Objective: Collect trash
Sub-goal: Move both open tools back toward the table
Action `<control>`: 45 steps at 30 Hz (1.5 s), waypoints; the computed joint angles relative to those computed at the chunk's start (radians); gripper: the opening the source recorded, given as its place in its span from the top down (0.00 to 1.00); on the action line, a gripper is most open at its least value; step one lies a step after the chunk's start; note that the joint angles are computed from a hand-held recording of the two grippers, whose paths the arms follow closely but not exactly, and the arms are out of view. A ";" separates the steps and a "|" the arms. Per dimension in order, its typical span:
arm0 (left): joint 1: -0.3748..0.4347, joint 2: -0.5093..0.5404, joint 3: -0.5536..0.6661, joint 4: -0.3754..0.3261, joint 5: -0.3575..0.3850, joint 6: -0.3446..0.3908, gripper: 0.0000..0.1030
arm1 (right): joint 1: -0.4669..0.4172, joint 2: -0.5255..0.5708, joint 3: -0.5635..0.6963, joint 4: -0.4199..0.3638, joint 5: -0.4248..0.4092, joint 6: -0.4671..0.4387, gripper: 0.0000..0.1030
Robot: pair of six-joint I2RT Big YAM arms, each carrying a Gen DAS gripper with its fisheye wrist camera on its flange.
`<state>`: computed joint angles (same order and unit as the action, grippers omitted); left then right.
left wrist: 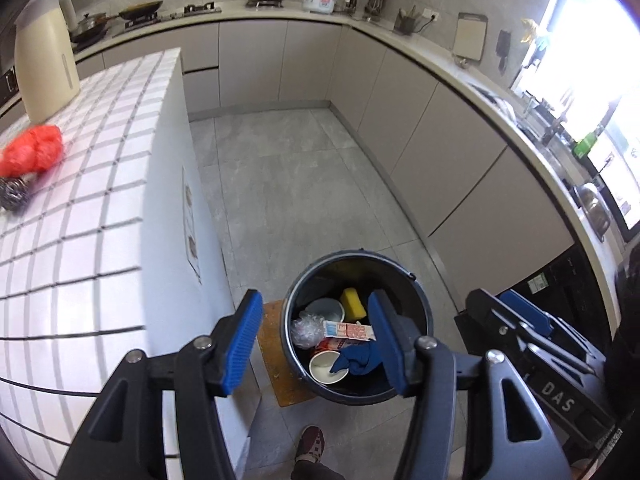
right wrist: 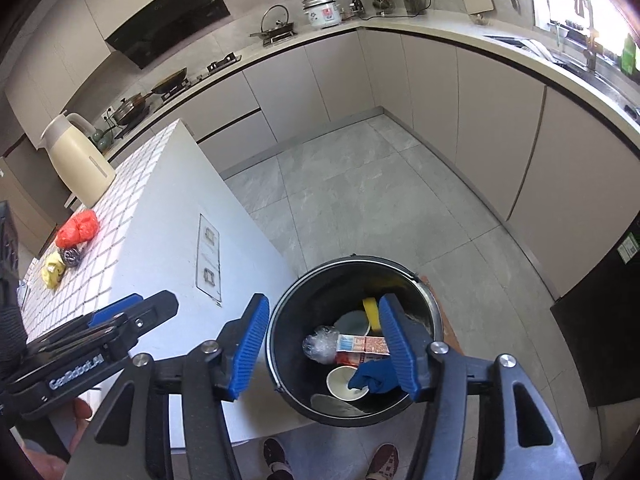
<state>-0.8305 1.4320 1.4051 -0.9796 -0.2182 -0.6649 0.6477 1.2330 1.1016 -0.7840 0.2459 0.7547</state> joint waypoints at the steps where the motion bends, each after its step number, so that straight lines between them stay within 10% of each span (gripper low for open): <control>1: 0.003 -0.013 -0.001 -0.001 0.000 0.006 0.44 | 0.015 0.002 0.015 -0.009 0.016 0.010 0.38; 17: 0.173 -0.247 -0.149 -0.049 -0.023 0.072 0.40 | 0.196 0.188 0.294 -0.026 0.098 0.027 0.34; 45: 0.773 -0.420 -0.302 -0.035 0.150 0.350 0.40 | 0.339 0.813 1.147 -0.204 0.022 -0.080 0.29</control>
